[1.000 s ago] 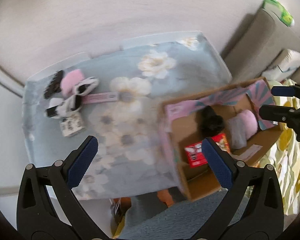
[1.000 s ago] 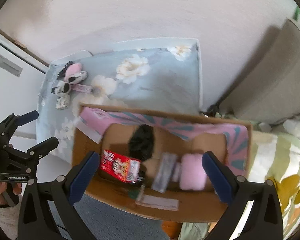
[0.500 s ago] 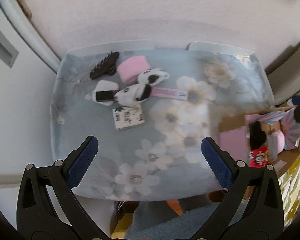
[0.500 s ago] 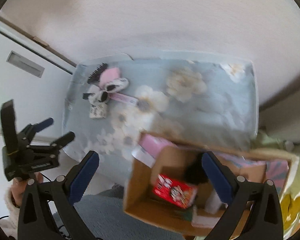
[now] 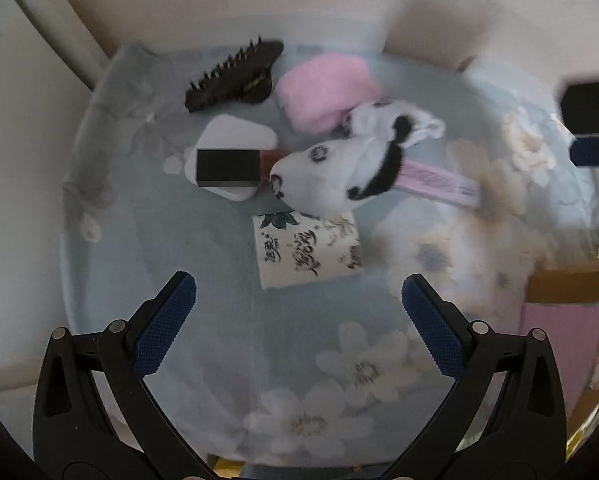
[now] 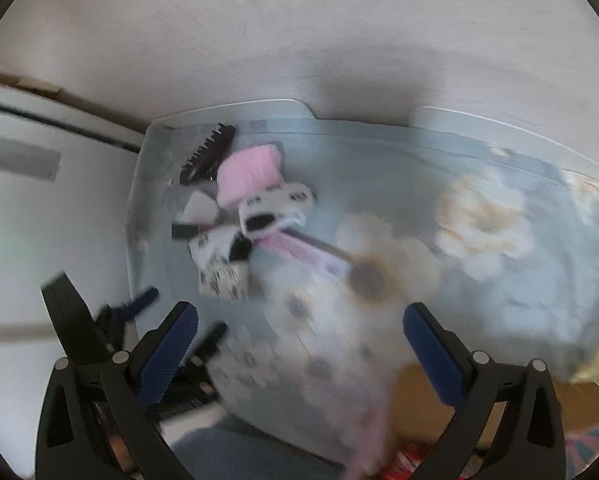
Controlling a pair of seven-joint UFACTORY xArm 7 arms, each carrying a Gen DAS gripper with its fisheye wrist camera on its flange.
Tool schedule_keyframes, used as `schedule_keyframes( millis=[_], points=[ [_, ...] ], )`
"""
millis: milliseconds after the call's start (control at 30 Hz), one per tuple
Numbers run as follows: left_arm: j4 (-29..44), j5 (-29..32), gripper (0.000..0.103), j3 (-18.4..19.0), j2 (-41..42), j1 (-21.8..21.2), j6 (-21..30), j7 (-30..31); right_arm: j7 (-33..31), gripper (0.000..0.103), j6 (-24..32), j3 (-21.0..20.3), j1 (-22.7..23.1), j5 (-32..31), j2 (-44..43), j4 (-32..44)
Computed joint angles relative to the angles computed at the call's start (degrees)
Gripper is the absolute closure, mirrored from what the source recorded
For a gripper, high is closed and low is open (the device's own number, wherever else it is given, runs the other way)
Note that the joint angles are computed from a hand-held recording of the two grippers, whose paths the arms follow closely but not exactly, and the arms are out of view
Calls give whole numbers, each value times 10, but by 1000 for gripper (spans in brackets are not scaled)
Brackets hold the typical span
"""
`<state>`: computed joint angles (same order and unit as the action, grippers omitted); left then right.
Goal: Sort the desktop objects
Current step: 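Grasp the white tissue pack with the left gripper while the right grasps the panda sock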
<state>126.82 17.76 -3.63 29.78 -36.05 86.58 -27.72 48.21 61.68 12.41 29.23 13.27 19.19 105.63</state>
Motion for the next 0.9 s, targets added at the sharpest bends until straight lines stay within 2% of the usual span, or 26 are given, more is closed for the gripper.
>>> schedule_keyframes(
  millis=[267,467,567,600,700,733,767,900],
  points=[
    [0,-18,0,2,21,19,-13,3,11,0,40,0,13,16,162,176],
    [-20,-30,1,0,17,26,-20,7,17,0,48,-4,20,21,198,213],
    [-49,-41,7,-5,2,35,-37,6,17,1,48,-5,21,21,202,215],
    [-59,-33,11,-4,-5,32,-43,7,16,4,43,-6,22,21,200,210],
    [-73,-18,30,-6,-16,29,-53,12,10,29,14,-1,16,33,187,176],
    [-76,-16,38,-6,-18,29,-55,12,8,41,4,2,13,39,182,163],
    [-79,-15,43,-6,-22,30,-57,10,9,48,2,3,12,42,180,155],
    [-82,-23,43,-11,-26,37,-55,14,-5,58,-19,13,3,60,166,124]
  ],
)
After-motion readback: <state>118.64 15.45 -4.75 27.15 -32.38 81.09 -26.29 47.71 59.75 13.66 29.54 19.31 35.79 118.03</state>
